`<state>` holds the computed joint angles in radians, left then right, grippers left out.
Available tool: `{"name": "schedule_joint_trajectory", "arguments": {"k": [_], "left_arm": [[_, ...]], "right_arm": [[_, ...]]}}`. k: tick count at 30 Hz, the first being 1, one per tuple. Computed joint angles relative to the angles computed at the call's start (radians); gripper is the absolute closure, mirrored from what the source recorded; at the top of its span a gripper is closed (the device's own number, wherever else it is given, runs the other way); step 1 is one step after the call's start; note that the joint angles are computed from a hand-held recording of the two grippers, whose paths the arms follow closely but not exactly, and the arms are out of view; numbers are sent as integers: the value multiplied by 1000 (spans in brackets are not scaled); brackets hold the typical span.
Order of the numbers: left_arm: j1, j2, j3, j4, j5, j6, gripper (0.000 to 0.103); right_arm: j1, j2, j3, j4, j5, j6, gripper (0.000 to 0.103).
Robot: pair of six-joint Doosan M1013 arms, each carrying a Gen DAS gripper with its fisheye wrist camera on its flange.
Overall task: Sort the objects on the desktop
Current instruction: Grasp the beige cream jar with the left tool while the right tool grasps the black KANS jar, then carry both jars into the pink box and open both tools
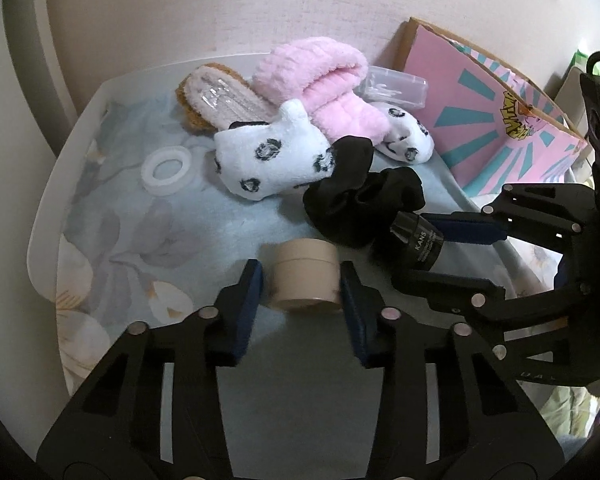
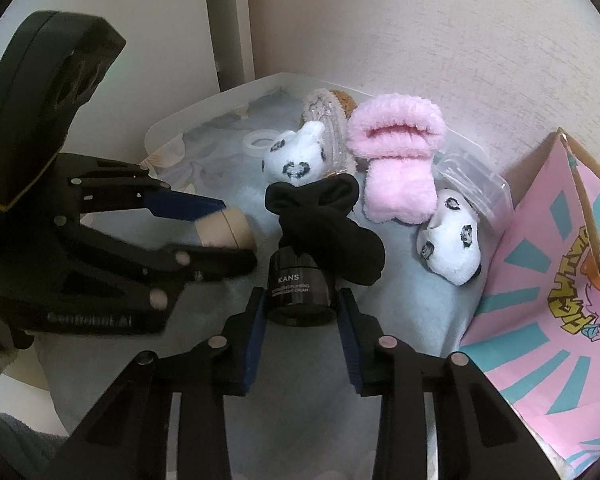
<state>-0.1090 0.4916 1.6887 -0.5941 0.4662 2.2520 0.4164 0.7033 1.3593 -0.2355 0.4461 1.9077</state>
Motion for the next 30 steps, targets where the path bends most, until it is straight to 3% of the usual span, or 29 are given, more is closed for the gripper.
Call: {"name": "schedule_joint_trajectory", "arguments": {"k": [14,30], "left_arm": [[-7,-28,18,89,-9,-90,72],[-12,-41,7,64,-17,-101,72]], "right_arm": [[0,13,-22,16,15,29,71],[0,-27,19,-7,4,80,71]]}}
